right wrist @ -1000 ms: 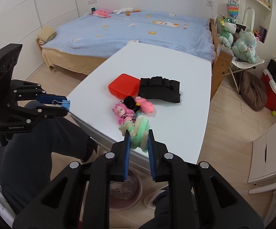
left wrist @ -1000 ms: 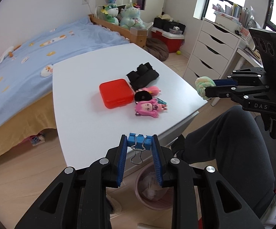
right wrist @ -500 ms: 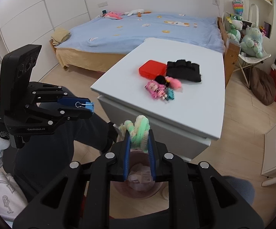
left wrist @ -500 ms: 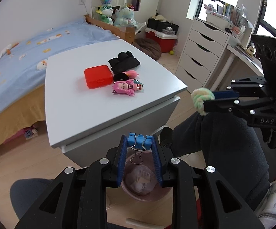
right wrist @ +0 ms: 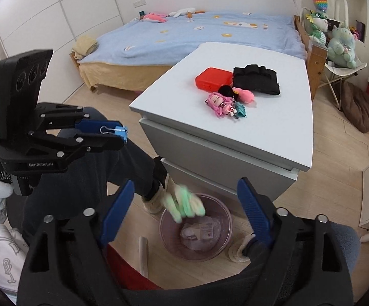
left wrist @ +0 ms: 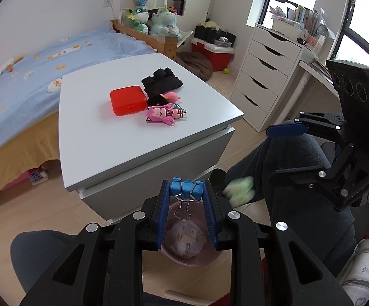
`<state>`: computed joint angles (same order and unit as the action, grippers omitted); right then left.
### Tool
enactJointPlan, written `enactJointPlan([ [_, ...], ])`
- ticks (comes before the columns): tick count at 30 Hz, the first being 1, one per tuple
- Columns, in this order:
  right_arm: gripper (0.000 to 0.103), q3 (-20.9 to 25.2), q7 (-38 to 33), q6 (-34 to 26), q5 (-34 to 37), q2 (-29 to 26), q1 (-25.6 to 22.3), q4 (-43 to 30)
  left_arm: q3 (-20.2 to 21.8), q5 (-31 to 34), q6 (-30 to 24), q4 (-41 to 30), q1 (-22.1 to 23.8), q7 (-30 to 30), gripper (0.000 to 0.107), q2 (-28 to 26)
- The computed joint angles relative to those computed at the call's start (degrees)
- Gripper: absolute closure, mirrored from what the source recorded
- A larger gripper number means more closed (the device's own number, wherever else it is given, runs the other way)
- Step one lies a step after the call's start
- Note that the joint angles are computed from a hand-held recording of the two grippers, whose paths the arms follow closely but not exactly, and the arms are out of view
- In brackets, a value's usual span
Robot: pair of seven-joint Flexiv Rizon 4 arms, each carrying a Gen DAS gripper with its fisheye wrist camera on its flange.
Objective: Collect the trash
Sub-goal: 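Lower both grippers over the wastebasket and release the clip and plush toy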
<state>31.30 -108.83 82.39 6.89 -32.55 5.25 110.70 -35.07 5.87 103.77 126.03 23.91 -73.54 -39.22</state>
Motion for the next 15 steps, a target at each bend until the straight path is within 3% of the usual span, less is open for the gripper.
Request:
enactJointPlan([
  [15, 0.010, -1.7, 3.9, 3.9, -1.0, 1.5, 0.4, 1.4, -1.9, -0.3, -2.0, -0.1, 0.7, 2.1, 0.081, -1.3],
])
